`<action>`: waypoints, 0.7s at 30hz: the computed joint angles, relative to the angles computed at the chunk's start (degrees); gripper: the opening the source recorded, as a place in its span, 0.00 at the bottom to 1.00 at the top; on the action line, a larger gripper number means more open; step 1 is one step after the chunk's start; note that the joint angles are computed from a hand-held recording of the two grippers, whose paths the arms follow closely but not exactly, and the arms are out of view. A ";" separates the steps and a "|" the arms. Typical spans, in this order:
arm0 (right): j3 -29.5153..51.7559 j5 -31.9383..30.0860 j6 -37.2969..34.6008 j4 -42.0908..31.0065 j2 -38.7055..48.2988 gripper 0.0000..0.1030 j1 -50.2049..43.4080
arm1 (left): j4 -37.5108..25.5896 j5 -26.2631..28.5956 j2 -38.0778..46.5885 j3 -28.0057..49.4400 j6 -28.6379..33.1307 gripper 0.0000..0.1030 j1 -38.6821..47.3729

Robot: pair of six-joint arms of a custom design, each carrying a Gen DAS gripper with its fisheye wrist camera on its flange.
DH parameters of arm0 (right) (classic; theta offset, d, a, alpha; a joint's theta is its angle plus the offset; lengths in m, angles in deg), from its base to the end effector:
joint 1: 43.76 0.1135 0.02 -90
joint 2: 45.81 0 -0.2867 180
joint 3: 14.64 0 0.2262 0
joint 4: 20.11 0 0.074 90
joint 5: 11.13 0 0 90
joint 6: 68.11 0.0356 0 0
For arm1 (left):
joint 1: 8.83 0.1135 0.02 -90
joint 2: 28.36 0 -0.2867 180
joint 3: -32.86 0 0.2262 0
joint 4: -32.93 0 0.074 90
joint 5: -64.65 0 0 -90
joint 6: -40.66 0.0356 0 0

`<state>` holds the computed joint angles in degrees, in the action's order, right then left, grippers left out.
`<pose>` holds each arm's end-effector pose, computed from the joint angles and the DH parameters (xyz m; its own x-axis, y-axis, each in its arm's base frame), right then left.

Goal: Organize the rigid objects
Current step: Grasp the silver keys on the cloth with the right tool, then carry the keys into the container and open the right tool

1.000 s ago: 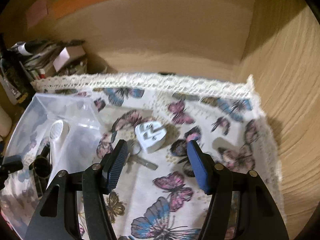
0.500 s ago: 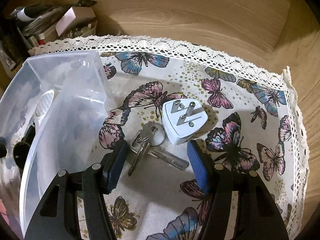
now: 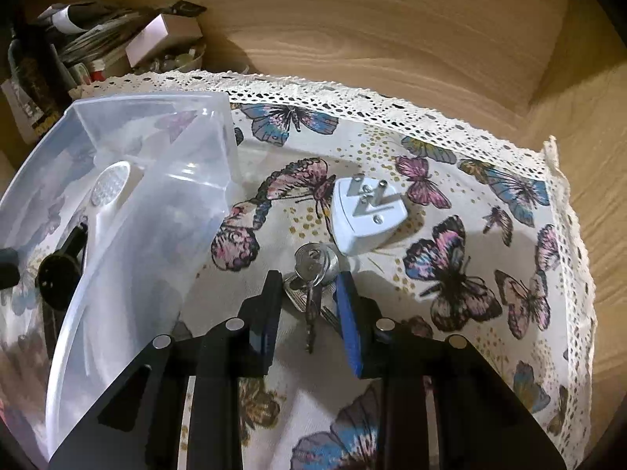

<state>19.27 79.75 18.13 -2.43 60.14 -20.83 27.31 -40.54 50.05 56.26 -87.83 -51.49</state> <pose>0.2142 0.0900 0.0849 -0.7219 -0.3766 -0.5806 -0.4296 0.9016 -0.0507 0.1131 -0.0916 0.1146 -0.8498 -0.0337 -0.5260 0.0390 0.9912 -0.1265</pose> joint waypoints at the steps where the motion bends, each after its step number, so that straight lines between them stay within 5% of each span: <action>1: -0.96 -0.29 0.08 0.50 -0.83 0.25 -0.27 | 0.02 0.00 -0.02 -0.05 0.05 0.15 0.03; 13: -5.22 -1.75 -0.82 -5.83 -21.56 0.25 -2.24 | 0.10 0.07 -0.09 -0.14 0.16 0.15 0.10; 21: -4.24 2.00 0.42 -12.09 -33.51 0.25 5.85 | 0.29 0.15 -0.09 -0.15 0.42 0.15 0.26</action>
<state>15.03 81.76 18.55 -14.52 26.63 -14.98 27.60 -40.38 49.96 56.11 -87.41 -51.23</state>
